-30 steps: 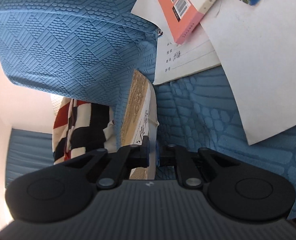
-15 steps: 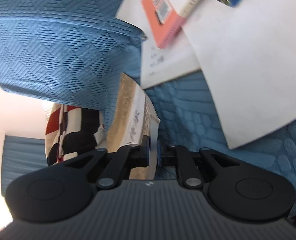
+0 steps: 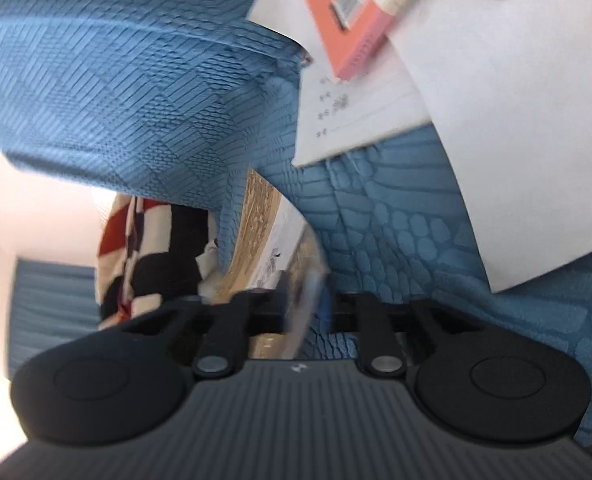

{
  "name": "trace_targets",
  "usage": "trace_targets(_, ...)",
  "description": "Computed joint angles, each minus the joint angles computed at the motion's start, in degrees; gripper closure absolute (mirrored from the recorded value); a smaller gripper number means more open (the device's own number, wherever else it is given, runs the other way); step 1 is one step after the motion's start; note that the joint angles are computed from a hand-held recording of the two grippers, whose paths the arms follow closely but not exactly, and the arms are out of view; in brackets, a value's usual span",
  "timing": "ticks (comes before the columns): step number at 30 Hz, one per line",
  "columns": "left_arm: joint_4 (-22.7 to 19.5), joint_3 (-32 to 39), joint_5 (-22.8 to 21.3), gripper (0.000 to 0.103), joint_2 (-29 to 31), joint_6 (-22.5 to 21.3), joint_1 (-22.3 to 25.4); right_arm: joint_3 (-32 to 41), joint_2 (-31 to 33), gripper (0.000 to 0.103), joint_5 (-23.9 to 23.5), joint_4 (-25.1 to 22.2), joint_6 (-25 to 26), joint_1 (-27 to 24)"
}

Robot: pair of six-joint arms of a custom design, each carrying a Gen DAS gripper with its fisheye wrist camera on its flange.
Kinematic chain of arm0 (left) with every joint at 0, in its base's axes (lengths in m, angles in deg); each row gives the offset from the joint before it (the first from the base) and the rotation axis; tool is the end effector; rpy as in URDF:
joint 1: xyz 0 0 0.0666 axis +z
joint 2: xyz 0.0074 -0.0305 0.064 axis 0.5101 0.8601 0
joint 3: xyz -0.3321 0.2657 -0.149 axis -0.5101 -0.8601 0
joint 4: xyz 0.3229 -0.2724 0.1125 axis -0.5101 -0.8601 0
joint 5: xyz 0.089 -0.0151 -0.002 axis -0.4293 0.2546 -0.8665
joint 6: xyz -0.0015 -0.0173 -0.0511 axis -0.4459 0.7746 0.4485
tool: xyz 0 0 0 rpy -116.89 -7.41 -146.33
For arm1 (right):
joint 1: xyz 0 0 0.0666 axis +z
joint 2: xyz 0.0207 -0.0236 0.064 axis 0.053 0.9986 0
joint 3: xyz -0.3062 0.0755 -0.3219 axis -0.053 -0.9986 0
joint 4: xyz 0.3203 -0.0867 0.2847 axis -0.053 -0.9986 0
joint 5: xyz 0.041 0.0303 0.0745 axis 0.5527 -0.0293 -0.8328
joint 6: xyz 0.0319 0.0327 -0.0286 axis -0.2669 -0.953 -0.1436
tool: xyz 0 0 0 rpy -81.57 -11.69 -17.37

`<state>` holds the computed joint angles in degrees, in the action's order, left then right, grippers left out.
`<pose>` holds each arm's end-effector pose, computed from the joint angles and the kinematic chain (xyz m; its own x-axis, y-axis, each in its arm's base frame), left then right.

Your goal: Organize objects

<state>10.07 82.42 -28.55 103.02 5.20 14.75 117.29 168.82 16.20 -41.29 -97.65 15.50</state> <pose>0.4662 -0.1319 0.4619 -0.2493 -0.9677 -0.0377 -0.6212 0.1897 -0.7603 0.7115 0.1879 0.3500 -0.9945 0.0338 -0.0988 -0.0731 0.4503 0.8899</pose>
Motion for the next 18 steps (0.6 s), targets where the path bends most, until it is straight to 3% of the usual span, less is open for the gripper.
trace_targets(4, -0.8, 1.33, 1.73, 0.091, -0.29, -2.81, 0.77, -0.22, -3.04, 0.089, 2.7, 3.32, 3.86, 0.39)
trace_targets(9, -2.52, 3.72, 1.78, 0.089, -1.52, -6.78, 1.79, 2.54, -5.17, 0.089, 3.74, 4.11, 5.71, 1.31)
trace_targets(18, -0.53, 4.67, 7.12, 0.087, -3.97, -10.12, 6.62, 6.49, -7.75, 0.088, 7.46, 5.45, 8.0, 3.24)
